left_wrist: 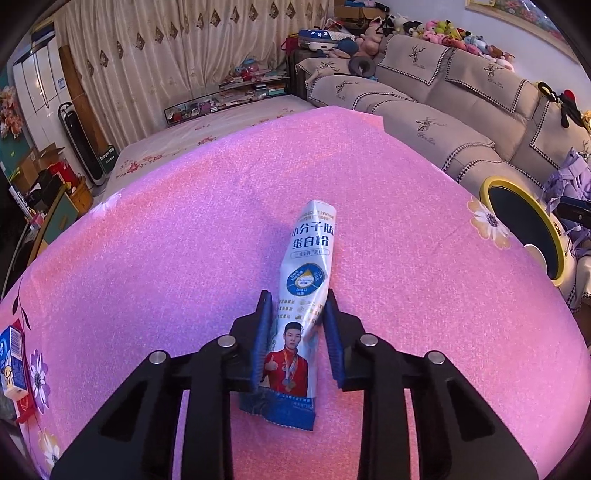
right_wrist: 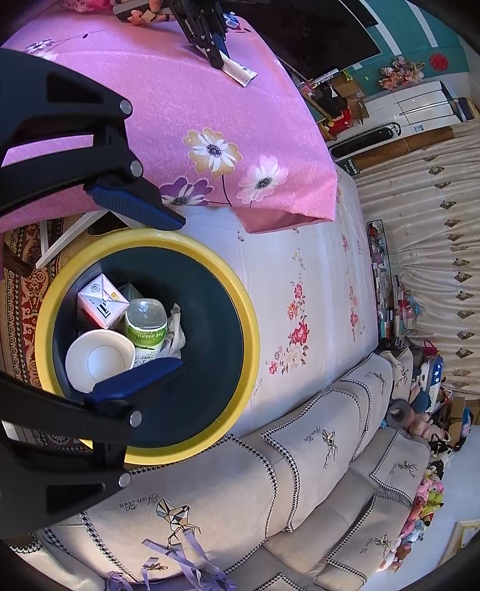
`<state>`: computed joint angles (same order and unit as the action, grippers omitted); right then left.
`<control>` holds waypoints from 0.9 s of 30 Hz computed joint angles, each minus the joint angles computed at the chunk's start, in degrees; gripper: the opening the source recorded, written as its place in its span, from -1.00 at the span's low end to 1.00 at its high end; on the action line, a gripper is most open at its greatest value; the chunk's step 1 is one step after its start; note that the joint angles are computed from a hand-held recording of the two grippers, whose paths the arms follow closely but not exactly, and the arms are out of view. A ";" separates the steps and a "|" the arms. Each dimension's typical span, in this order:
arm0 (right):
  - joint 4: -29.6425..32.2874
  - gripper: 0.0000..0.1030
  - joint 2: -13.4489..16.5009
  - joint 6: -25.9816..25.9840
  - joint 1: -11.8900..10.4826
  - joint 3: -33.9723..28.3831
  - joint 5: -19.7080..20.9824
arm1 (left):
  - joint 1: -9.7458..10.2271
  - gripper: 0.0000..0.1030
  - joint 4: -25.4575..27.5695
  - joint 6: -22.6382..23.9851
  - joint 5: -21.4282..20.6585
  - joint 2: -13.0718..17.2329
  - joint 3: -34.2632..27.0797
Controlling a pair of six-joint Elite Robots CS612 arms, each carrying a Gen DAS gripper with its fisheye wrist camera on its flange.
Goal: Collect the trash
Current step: 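Grasp the blue-and-white protein powder sachet with the left gripper, then carry the sachet into the yellow bin and open the left gripper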
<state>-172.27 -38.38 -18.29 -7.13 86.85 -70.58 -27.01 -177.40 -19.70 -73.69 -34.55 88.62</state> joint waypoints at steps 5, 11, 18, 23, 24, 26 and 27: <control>-1.18 0.31 -0.64 0.13 -0.84 1.29 1.41 | -0.95 -0.53 0.24 -0.80 -0.30 -0.53 -0.07; -2.80 0.31 -1.21 0.77 -2.26 2.77 3.42 | -2.81 -0.53 0.30 0.40 -1.50 -0.42 -2.26; -5.46 0.31 -1.77 1.66 -4.48 4.61 4.97 | -5.84 -0.53 2.16 5.09 -4.55 0.94 -7.69; -6.80 0.32 -1.93 3.05 -6.21 5.42 5.89 | -8.03 -0.53 5.17 8.17 -7.49 3.38 -14.01; -7.33 0.32 -1.95 3.20 -6.52 5.63 5.74 | -8.41 -0.53 6.26 8.65 -8.10 4.14 -15.77; -8.62 0.32 -2.00 3.25 -7.00 6.08 4.82 | -9.08 -0.53 9.02 9.35 -9.39 5.79 -19.50; -9.05 0.32 -2.03 3.30 -7.32 6.26 4.68 | -9.41 -0.53 10.40 9.51 -9.84 6.57 -21.17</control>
<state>-181.32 -40.40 -14.99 -14.44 93.11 -65.90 -36.41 -167.00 -10.19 -83.53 -27.99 67.45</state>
